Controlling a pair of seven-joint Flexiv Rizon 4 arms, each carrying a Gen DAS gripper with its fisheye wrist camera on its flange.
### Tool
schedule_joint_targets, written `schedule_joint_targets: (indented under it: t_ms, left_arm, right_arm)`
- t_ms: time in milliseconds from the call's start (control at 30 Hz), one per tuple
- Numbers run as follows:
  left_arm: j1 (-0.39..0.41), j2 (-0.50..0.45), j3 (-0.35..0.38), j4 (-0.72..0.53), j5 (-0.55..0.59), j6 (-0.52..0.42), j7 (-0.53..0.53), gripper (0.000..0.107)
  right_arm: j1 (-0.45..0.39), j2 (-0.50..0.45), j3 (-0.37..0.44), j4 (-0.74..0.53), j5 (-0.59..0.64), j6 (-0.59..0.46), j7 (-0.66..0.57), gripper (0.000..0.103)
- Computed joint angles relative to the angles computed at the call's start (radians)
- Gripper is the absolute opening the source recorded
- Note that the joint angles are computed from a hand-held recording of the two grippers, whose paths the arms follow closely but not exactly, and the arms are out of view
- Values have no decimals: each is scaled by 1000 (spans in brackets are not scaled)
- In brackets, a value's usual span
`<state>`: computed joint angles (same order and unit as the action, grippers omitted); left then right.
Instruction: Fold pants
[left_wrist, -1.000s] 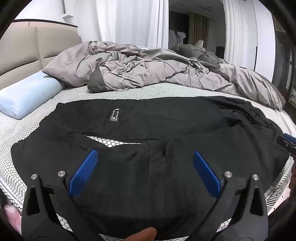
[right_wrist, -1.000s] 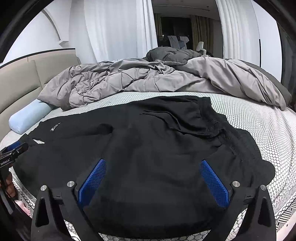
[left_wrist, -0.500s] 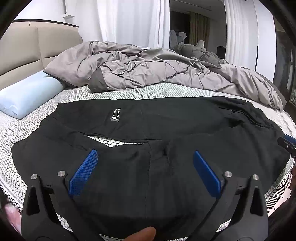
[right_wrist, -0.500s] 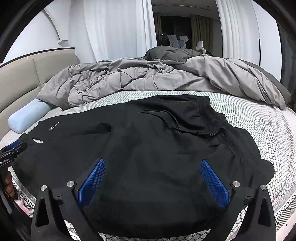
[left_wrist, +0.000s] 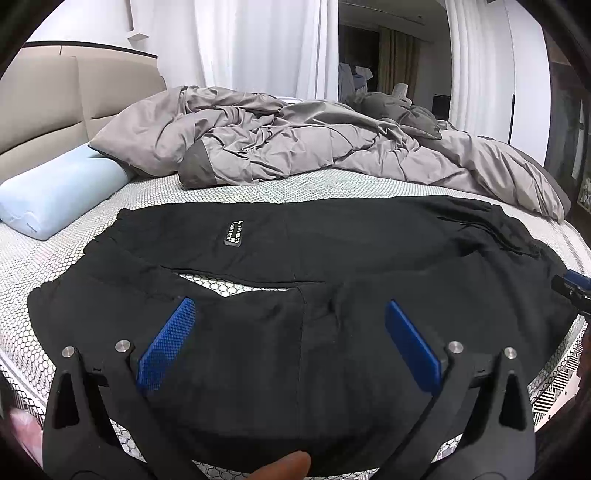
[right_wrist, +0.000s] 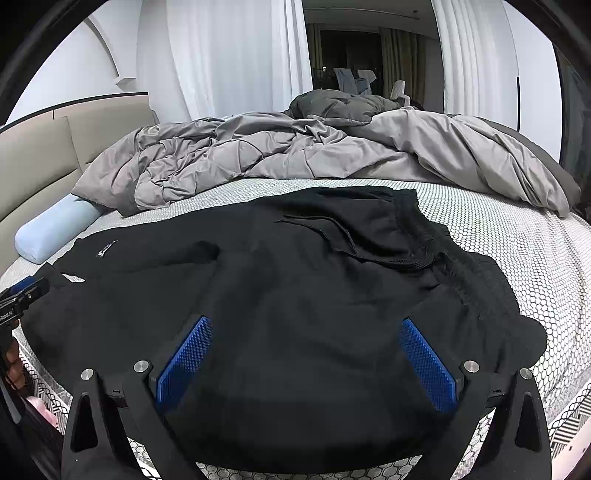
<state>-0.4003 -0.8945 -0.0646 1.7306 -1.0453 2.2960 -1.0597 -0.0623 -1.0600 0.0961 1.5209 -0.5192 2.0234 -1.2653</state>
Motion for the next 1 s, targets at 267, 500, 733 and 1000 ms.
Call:
schedule_joint_targets:
  t_ms: [267,500,733,1000]
  left_arm:
    - [12,9,-16,23,-54,22,9,102]
    - [51,50,-4,131,8,39,-116,102]
    - [100,92,24,264,82,128,-242,102]
    - [366,179,-18,472,442,43,-634,102]
  right_arm:
    - [-64,-15,79,-20,-69,-41,35,103]
    - [-107,-29,111,-17,-127,19,48,103]
    - [-105,-20,66,-8,-179,36,93,103]
    - [-152,-17,75,-9,-170,-60,117,103]
